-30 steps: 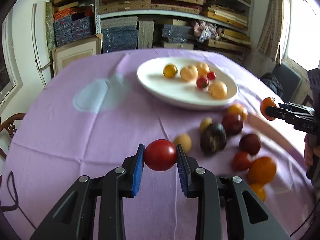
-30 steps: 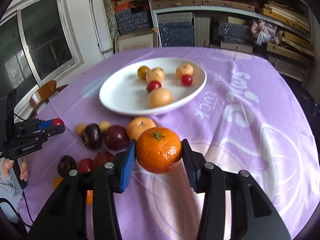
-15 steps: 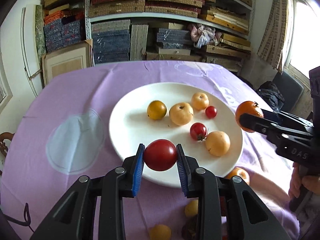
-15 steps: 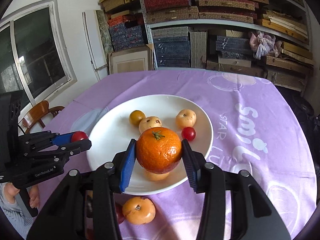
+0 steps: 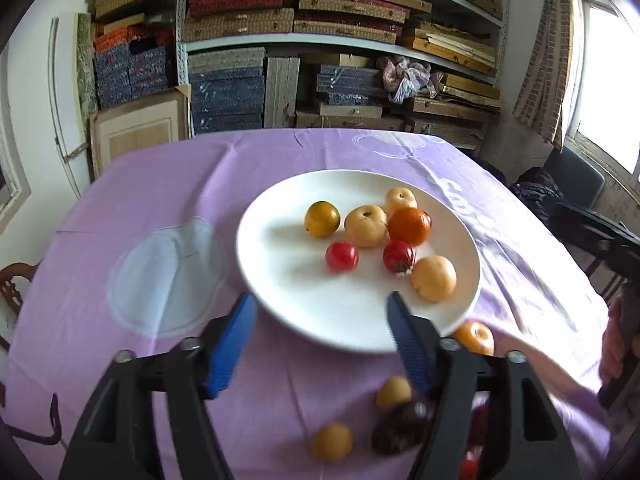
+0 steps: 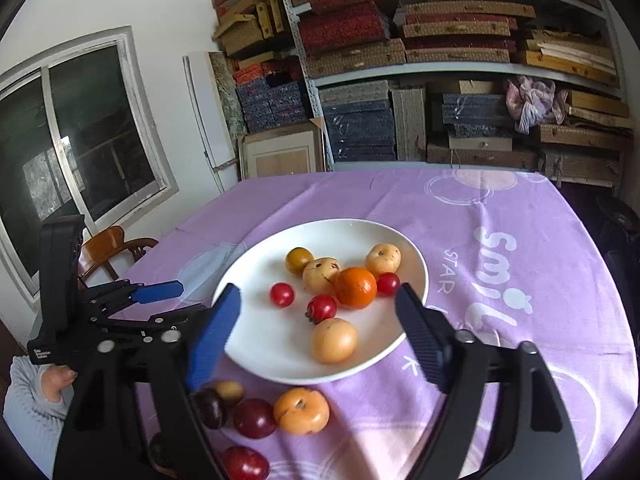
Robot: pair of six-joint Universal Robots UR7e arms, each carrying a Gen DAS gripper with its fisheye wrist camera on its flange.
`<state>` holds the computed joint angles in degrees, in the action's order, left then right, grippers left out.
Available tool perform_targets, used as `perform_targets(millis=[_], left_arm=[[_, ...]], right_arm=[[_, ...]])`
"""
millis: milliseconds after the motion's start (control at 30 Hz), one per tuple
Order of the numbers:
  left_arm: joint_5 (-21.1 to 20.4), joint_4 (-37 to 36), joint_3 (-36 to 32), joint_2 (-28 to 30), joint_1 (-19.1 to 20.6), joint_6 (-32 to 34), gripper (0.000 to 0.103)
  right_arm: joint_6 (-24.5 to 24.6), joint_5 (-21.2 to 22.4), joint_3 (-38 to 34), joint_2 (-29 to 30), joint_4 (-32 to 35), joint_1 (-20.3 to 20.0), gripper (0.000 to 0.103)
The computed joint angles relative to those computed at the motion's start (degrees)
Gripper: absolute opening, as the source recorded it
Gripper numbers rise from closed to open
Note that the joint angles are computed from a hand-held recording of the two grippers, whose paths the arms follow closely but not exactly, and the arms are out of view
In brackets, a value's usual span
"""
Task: Organize fruits
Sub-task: 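Move the left tool to a small tan round fruit and close on it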
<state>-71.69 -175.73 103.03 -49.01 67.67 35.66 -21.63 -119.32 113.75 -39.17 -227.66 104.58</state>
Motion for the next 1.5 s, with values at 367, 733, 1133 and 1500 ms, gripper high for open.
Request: perform_targets(millis=[367, 733, 1133, 1500], left_arm=[[5.84, -15.56, 12.22, -2.56, 2.44, 9.64, 0.092], [10.65, -14.24, 8.9, 1.97, 2.05, 13.48, 0.092], [6.36, -1.92, 4.68, -0.58, 4.84, 4.85, 0.075], [5.44, -0.63, 4.99, 0.77, 3.4, 8.75, 0.043]], right_arm=[[5.49, -0.18, 11.2, 3.2, -12.61, -2.16, 0.099], [10.11, 1.36, 12.62, 1.79, -11.76, -4.42, 0.099], [10.02, 1.57, 12.44, 1.55, -10.47, -4.42, 0.099], [10.0, 1.44, 12.19, 1.76, -10.02, -4.42, 0.099]])
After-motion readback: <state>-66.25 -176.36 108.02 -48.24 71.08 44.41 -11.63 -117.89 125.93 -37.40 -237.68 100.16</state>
